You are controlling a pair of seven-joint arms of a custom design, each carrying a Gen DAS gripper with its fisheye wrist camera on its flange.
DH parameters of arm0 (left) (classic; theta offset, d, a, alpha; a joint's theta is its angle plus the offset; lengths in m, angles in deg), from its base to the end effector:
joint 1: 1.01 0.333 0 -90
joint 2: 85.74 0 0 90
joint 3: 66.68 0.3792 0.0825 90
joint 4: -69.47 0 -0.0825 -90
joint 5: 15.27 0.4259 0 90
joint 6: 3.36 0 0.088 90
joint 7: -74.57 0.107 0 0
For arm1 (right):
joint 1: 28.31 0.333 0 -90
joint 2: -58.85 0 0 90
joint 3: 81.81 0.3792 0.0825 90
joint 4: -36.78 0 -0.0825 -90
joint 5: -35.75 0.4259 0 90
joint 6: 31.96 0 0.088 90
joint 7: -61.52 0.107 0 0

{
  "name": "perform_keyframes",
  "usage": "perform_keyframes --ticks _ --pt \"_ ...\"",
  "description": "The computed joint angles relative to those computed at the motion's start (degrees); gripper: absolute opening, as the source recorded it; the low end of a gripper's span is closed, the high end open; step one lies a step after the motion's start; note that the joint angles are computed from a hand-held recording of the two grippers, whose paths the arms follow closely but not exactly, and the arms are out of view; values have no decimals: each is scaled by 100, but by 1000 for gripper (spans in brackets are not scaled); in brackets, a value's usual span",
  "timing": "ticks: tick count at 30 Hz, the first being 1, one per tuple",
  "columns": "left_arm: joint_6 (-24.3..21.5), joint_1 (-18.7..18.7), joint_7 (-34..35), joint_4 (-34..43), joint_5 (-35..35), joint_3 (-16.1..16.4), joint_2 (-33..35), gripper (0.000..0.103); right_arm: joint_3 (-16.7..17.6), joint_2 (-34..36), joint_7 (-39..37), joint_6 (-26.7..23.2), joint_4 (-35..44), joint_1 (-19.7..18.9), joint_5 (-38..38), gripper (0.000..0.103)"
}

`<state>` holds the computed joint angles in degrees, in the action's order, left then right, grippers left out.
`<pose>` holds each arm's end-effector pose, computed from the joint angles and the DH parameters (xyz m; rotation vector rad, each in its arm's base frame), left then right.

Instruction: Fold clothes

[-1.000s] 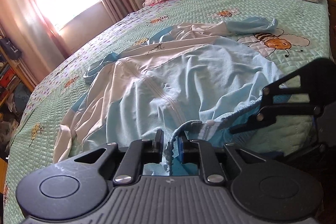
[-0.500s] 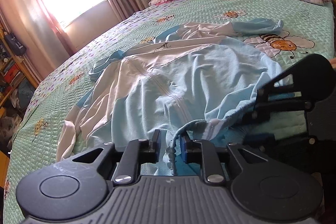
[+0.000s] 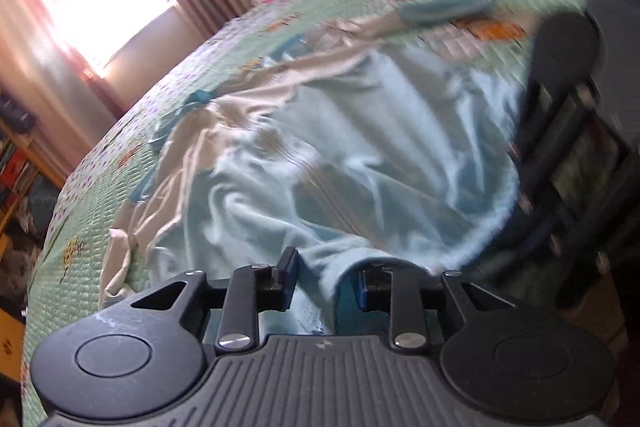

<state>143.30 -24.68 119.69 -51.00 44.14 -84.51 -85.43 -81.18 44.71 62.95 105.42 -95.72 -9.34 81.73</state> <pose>0.4523 -0.4167 0.5008 -0.9816 2.1359 -0.4723 0.4884 0.1801 0.5207 -2.4452 0.2440 -0.2455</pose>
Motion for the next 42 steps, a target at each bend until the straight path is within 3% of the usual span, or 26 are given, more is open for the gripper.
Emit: perform_keyframes --ticks 4,10,12,15,16,21,27,32,35,42 --pt "-269 -89 205 -97 271 -69 5 48 -41 -80 -178 0 -85 -12 -22 3" --pt "-267 -123 372 -229 413 -78 -84 56 -31 3 -331 -119 31 -31 -38 4" --pt "-154 -102 553 -292 241 -71 -172 57 -4 -18 -429 -44 -14 -2 -9 8" --pt "-24 -40 668 -417 32 -67 -347 73 -19 -137 -683 153 -200 71 209 15" --pt "-35 -20 685 -471 -27 -76 -419 77 -45 -182 -772 196 -260 88 297 24" --pt "-4 110 465 -805 -157 -154 -804 79 -232 -392 -727 112 -508 68 855 33" --pt "-250 297 -79 -1067 -226 -256 -1034 81 -493 -459 83 -666 -434 -232 1337 34" --pt "249 445 -530 -1312 -435 -175 -1303 82 -761 -460 562 -1161 -415 -528 2277 35" --pt "108 527 -635 -1312 -521 -254 -1305 82 -700 -456 729 -764 -508 -720 2989 43" --pt "419 600 -1204 -1529 -1059 -208 -1456 80 -439 -539 595 25 -697 -740 3358 50"
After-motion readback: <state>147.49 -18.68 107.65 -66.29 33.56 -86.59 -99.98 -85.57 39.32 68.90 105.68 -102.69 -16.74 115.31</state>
